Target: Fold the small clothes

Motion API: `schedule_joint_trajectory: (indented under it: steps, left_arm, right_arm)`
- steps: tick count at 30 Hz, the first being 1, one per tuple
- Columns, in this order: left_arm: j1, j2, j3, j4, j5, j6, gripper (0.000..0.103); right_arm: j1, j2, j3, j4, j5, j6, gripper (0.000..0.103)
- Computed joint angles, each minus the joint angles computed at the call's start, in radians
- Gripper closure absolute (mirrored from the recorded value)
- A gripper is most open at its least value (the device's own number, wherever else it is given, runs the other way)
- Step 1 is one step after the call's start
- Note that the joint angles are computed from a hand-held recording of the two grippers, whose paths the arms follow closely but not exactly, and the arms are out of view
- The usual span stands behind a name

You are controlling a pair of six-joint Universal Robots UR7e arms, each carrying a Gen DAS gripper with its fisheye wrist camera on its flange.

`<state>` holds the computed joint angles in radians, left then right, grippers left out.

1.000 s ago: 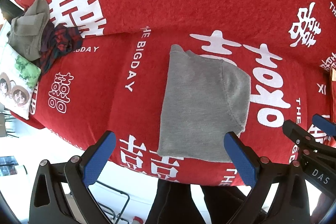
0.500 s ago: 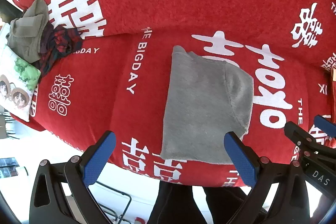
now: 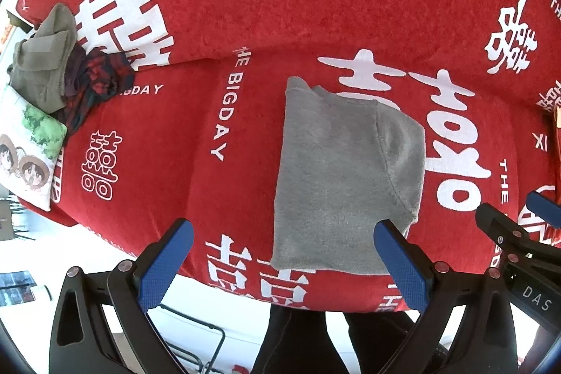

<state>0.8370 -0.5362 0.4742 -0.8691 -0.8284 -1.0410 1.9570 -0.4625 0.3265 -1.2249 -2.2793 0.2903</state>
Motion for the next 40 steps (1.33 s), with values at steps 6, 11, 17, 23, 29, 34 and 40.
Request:
schedule_joint_trajectory:
  steps: [6,11,17,23,29,34,40]
  left_arm:
    - [0.002,0.0,-0.001,0.0,0.002,-0.002,0.0]
    - [0.004,0.0,-0.001,0.002,0.005,0.001,0.0]
    - [0.004,-0.001,0.0,0.0,0.005,0.003,0.0]
    - [0.007,-0.011,0.017,-0.017,0.003,0.01,0.0]
    - [0.007,-0.023,0.041,-0.046,-0.001,0.011,0.0]
    - [0.001,-0.029,0.059,-0.057,0.011,0.013,0.0]
    - [0.0,-0.024,0.049,-0.055,0.014,0.015,0.0]
  right_arm:
    - [0.001,0.012,-0.023,0.014,0.0,0.0,0.018]
    - [0.001,0.02,-0.037,0.022,0.0,0.0,0.018]
    - [0.001,0.02,-0.036,0.023,0.0,-0.001,0.018]
    - [0.002,0.014,-0.021,0.017,-0.002,-0.001,0.018]
    - [0.002,0.013,-0.02,0.018,-0.003,-0.003,0.018]
    - [0.003,0.019,-0.028,0.022,-0.003,-0.002,0.018]
    - [0.003,0.029,-0.048,0.033,-0.002,-0.005,0.018]
